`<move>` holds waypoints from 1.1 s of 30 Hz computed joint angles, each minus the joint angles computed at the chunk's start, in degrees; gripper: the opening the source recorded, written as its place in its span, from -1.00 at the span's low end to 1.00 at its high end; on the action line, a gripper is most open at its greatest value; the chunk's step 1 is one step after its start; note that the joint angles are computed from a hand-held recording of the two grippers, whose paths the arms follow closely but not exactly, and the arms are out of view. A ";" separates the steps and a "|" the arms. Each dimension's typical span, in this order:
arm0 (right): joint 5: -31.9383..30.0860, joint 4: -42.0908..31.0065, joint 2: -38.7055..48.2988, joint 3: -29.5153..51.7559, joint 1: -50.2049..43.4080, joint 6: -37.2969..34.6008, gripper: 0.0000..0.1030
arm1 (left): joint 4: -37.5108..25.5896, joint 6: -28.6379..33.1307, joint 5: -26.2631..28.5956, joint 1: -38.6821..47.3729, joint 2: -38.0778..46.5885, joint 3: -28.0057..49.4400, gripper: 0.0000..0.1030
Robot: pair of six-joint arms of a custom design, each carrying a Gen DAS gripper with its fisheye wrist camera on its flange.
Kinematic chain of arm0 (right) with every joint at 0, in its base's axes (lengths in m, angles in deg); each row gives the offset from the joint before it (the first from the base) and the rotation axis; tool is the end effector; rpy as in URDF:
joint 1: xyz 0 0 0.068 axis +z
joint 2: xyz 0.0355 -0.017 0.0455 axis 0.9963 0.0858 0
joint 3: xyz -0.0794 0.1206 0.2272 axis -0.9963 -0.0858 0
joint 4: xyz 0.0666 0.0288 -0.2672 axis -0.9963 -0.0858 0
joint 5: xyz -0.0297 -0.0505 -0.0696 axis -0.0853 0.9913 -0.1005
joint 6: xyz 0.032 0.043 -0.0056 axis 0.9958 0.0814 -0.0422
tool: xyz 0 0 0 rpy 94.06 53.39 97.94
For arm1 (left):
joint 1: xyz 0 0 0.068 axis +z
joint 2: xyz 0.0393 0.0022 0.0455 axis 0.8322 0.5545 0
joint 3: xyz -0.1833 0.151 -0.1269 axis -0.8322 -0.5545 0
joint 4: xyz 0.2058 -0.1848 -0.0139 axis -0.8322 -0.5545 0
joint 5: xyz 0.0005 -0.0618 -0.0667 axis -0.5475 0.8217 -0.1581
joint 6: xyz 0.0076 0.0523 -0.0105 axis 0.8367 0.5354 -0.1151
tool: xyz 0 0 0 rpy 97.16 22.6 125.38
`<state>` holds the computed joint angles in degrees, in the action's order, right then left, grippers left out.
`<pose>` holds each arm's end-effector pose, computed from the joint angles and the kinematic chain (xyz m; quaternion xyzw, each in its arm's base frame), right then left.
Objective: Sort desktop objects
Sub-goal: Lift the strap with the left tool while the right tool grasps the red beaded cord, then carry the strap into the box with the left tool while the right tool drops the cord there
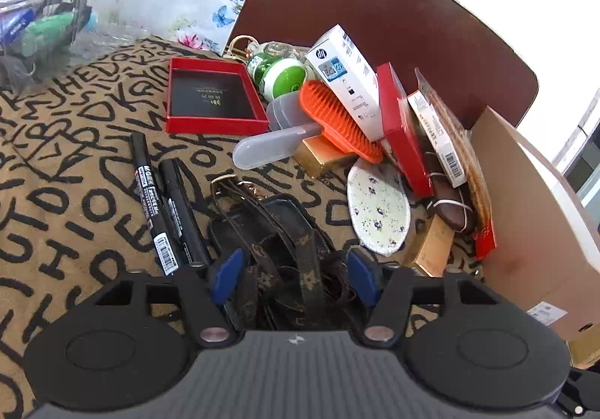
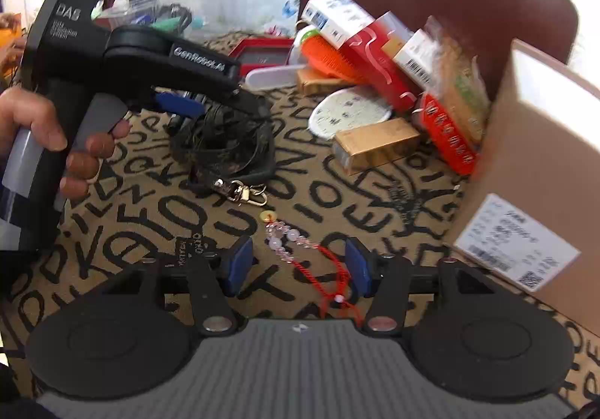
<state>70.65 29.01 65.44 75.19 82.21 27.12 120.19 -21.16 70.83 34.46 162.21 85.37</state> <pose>0.2725 -0.0033 -0.0208 -0.1959 0.8959 0.0572 0.3946 0.3104 -0.1162 -0.0265 -0.1479 0.8807 -0.1225 0.4329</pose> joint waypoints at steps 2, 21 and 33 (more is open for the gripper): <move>0.15 0.16 2.01 1.70 0.46 0.16 0.08 | -1.07 2.43 0.38 0.29 0.62 1.08 -0.31; -5.89 7.39 -1.26 -4.69 -2.57 4.45 -1.00 | 2.31 0.07 1.45 -2.67 -4.14 -4.19 -0.81; -15.47 14.92 -14.79 -14.79 -12.34 6.34 -1.00 | 4.77 2.13 -0.71 -8.84 -17.45 -10.82 -0.83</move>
